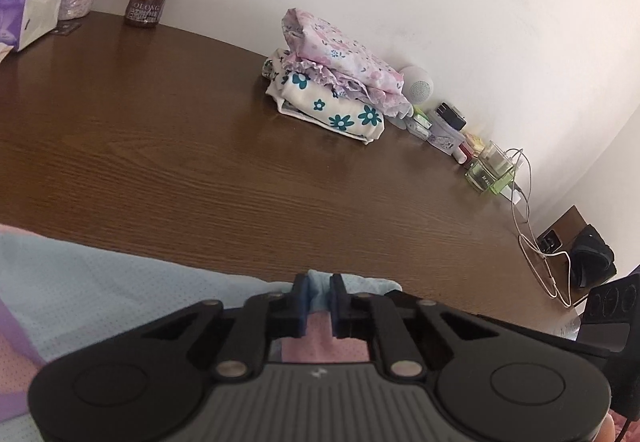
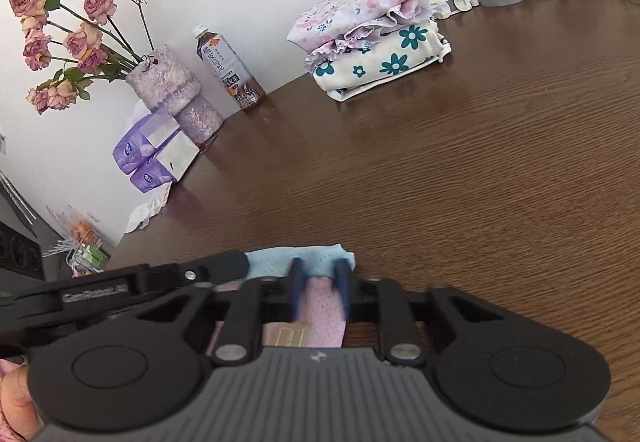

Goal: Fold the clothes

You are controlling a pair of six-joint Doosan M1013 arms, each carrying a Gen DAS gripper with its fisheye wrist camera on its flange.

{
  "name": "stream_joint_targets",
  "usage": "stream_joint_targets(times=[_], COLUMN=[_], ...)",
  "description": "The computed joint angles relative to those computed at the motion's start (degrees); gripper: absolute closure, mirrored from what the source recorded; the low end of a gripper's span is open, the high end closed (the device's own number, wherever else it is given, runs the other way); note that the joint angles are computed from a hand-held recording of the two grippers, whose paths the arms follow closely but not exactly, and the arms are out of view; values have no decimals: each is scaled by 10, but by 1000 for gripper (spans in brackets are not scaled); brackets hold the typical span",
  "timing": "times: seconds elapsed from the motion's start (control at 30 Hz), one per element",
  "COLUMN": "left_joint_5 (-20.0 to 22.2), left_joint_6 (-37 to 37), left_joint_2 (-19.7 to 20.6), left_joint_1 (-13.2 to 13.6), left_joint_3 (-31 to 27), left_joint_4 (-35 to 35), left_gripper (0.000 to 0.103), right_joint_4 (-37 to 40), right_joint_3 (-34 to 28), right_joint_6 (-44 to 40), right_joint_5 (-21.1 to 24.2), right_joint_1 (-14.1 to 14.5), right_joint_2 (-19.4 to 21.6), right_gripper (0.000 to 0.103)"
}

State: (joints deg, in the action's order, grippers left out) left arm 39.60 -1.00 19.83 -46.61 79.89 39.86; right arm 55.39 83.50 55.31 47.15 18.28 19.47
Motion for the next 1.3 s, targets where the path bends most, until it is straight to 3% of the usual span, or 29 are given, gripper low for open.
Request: stream_joint_targets(times=[0.03,0.07,0.1,0.13,0.17,0.2,0.23,0.27,0.3,0.33,0.37,0.47,0.5,0.57,0.7,0.83,0.9,0.97,1.07,1.13,1.17,1.2,1.3], left_joint_5=[0,0,-2,-9,-16,-23,-30,-34,-27,-23,-26,-19,-13,-9,-12,-33,-36,-39,-40,-28,-21,-15,-12], left_joint_6=[-6,-10,-17,-31,-46,-56,-53,-51,-51,-53,-60,-83,-96,-104,-85,-66,-68,-77,-80,-84,-89,-95,-117], left_joint_2=[-1,-1,-2,-3,-5,-5,-5,-5,-3,-2,-4,-11,-15,-22,-24,-21,-20,-21,-21,-21,-22,-24,-35], left_joint_1=[1,2,3,3,4,5,7,8,8,7,7,3,-2,-9,-14,-9,-9,-10,-10,-11,-12,-14,-24], left_joint_3=[1,1,2,6,9,12,13,13,11,10,12,16,20,27,28,30,31,33,34,32,31,33,45], left_joint_4=[0,-1,0,8,16,20,13,9,12,15,18,24,38,47,23,-11,-7,5,4,-3,-2,2,37], left_gripper=[92,79,60,53,52,63,76,101,100,100,95,45,42,42,43,62,81,91,89,71,52,45,46], right_joint_4=[5,10,19,22,25,24,24,24,27,29,28,40,46,59,77,53,46,56,68,68,68,72,90], right_joint_3=[2,5,7,6,5,4,2,1,0,0,-1,8,11,21,45,43,44,47,52,52,52,53,61], right_joint_6=[-6,-11,-14,-10,-6,0,7,14,13,13,14,4,3,-6,-32,-25,-24,-29,-40,-39,-37,-38,-48], right_joint_5=[-5,-9,-11,-11,-11,-11,-10,-9,-7,-5,-3,-13,-16,-22,-31,-15,-13,-12,-16,-17,-17,-17,-16], right_joint_1=[0,0,-2,-3,-4,-4,-4,-5,-5,-5,-5,-6,-7,-10,-15,-11,-8,-9,-9,-9,-10,-11,-16], right_joint_2=[-1,-3,-4,-3,-2,0,2,4,5,6,6,0,-2,-10,-27,-26,-26,-26,-29,-28,-28,-29,-34], right_gripper=[90,90,88,86,79,71,71,72,87,94,95,92,85,68,66,67,74,85,94,94,92,88,77])
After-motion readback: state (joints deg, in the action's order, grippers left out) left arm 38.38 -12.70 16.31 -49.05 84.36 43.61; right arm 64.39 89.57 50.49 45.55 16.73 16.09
